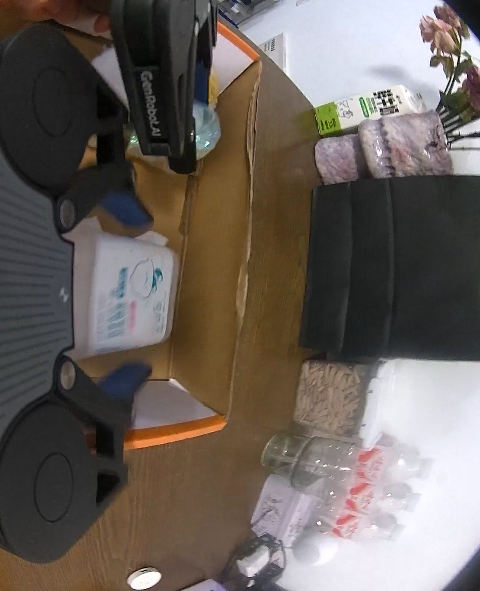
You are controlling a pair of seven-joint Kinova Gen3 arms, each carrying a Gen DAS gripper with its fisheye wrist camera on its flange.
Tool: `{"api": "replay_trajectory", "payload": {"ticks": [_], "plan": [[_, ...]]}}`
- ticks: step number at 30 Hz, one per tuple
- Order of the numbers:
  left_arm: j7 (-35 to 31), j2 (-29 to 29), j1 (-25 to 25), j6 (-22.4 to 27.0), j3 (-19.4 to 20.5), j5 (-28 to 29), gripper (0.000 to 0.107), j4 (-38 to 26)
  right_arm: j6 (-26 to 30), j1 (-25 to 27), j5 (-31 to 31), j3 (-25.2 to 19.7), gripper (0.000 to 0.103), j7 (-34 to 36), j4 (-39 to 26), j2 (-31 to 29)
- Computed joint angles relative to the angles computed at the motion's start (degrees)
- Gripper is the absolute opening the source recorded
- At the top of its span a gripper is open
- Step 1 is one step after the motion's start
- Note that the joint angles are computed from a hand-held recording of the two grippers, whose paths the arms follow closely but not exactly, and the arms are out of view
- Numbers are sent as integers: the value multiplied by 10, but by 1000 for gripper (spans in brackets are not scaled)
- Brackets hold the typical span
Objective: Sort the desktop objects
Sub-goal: 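Carry the plastic bag and swab tub into the box and release both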
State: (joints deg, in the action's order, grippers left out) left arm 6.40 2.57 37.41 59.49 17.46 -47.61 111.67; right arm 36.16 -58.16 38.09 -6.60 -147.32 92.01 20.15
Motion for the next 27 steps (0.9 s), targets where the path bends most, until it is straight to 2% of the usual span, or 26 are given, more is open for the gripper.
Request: {"api": "replay_trajectory", "payload": {"ticks": [3,4,6,9,19,27], "plan": [[19,-1,12,16,8,-20,82,-1,-11,5,-4,-4,99,2,12,-14],[25,-1,16,24,11,-25,86,-3,-12,1,2,-2,103,-4,17,-19],[34,2,26,49,18,-32,103,-12,-6,-3,12,-3,103,-13,21,-27],[58,7,48,94,27,-52,103,-19,7,-8,28,-9,103,-30,27,-39],[115,-17,89,177,61,-72,103,-11,44,-20,99,-49,103,-109,54,-80],[192,-42,154,295,128,-87,103,7,59,-30,199,-107,103,-216,132,-147]]}}
